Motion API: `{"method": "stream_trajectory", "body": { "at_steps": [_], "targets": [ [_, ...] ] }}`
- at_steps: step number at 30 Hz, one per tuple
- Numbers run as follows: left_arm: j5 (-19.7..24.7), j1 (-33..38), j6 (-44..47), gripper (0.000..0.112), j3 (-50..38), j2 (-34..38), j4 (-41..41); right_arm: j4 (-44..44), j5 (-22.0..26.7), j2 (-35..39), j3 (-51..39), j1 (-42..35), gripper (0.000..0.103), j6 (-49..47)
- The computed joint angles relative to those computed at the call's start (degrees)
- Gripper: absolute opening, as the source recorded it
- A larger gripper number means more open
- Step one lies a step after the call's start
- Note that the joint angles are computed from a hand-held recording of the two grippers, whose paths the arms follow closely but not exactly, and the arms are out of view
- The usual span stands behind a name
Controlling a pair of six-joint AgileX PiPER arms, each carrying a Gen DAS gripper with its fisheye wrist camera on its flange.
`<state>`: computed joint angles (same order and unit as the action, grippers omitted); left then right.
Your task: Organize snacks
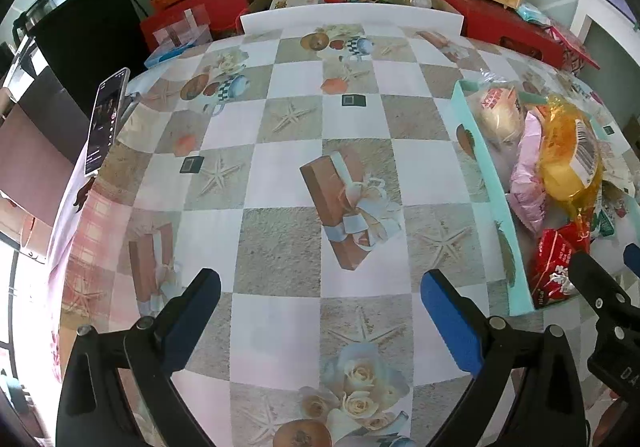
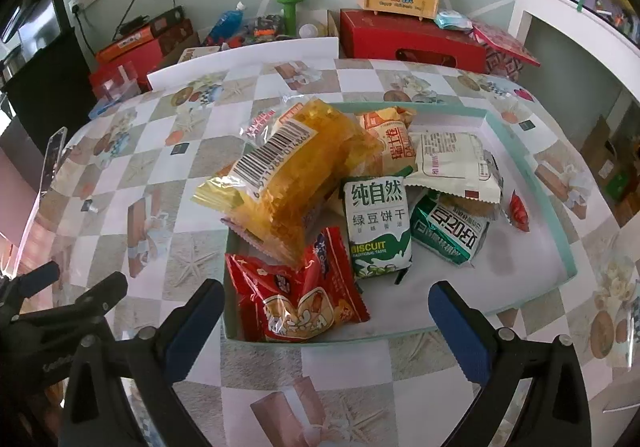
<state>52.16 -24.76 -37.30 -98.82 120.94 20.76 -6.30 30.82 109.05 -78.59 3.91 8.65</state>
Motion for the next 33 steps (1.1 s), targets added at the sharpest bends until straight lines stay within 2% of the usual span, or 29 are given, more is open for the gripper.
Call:
{"method": "stream_trajectory", "body": {
  "at_steps": [33],
  "targets": [
    [2.11,-0.01,-1.76,0.1,-1.54,1.39,0.89,1.85,-0.55,0.23,0.41,-1.11,0.103,-1.9]
  ]
}}
